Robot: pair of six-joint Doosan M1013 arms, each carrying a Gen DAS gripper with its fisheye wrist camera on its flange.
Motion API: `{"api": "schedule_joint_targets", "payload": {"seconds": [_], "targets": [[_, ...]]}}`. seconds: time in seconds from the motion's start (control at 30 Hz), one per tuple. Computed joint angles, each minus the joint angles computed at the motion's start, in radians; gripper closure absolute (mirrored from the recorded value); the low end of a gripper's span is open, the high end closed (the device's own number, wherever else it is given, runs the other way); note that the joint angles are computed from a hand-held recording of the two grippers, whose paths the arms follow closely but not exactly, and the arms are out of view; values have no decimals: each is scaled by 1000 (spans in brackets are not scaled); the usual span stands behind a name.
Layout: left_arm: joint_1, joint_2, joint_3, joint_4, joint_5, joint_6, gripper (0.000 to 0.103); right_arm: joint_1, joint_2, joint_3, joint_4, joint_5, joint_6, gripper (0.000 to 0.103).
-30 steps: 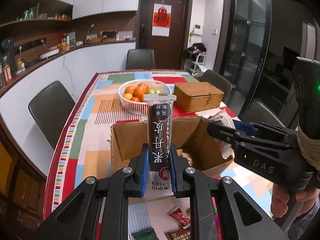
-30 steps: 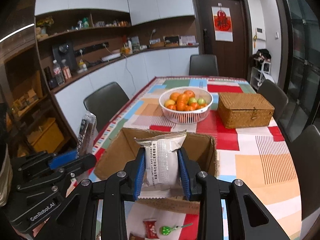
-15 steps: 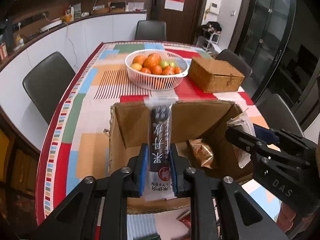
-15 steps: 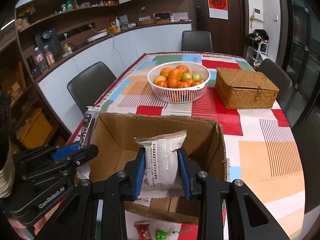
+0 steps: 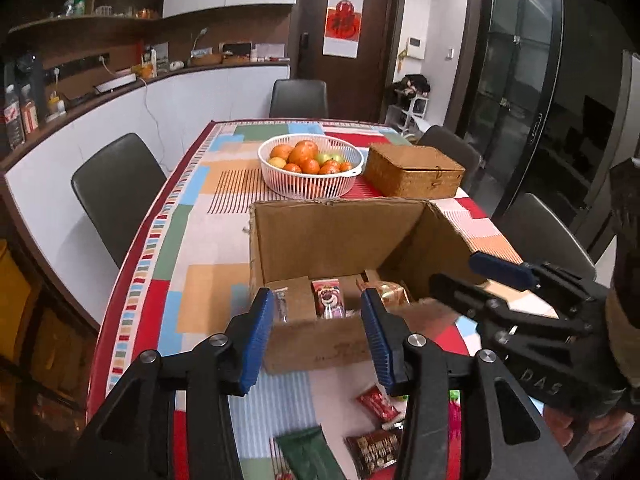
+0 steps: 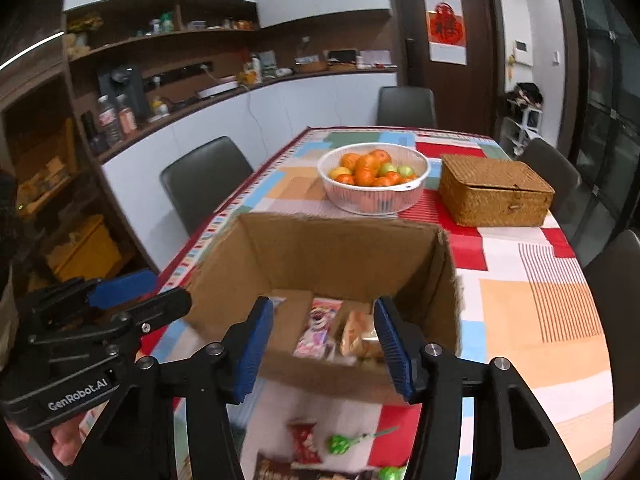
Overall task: Organize snacks
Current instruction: 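Move both tools back to the table toward the wrapped candy and green packet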
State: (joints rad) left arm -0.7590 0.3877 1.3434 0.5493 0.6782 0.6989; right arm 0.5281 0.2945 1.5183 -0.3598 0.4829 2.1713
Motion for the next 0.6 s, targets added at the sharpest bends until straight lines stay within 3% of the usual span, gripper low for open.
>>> {"api": "schedule_joint_targets", "payload": {"seconds": [0.2, 0.37, 0.6], "targets": [[-29, -64, 98, 134, -15, -142, 58, 33, -39, 67, 10, -67, -14, 49], [-48, -95, 160, 177, -2, -204, 58, 62, -54, 109, -16, -95, -4, 49], [-68, -119, 235, 169, 20, -243, 59, 80, -59, 152, 146, -111, -160, 49]]}}
